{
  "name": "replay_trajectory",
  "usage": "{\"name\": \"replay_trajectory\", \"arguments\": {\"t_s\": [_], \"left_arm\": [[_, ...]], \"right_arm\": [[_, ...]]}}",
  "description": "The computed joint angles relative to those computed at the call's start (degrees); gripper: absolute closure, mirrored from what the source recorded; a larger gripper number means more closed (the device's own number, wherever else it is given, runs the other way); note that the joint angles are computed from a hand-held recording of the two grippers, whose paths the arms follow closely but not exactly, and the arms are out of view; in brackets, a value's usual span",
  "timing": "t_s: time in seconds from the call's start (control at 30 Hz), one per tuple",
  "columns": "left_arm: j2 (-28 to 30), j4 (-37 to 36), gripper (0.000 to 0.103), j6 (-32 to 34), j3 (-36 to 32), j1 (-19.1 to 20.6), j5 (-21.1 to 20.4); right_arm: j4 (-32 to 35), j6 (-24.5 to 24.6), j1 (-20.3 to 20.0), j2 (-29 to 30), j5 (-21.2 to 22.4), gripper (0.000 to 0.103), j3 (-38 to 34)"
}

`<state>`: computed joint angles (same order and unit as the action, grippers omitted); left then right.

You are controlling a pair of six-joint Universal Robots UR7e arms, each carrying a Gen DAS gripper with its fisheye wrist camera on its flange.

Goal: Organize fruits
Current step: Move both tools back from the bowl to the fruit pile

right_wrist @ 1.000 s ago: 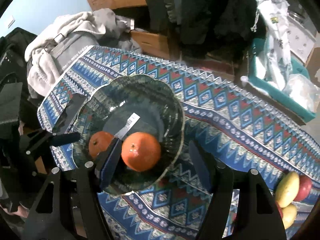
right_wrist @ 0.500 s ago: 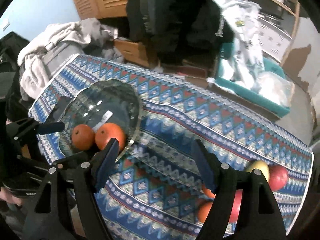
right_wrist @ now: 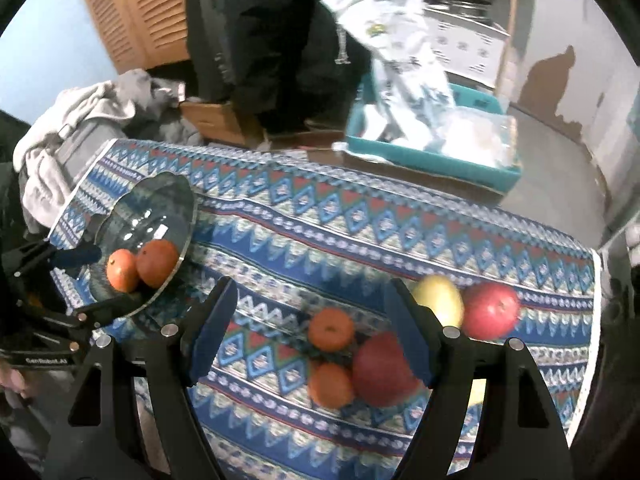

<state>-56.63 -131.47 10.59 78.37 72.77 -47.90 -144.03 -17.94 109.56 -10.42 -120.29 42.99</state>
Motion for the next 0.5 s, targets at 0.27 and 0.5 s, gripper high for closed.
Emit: {"name": "replay_trajectory", "arguments": {"t_s": [0.27,0.5], "left_arm": [[2.2,0.0,0.023,0.9,-0.5,-1.4,0.1],[5.4,0.2,0.023,1.6,-2.5,-2.4,0.6]], "right_arm": [[-2.6,1.3,-2.4,-5.1,-1.3,0.025,7.4],[-3.3,2.3,-5.1,-7.6,-2.8,0.025,11.1]]}}
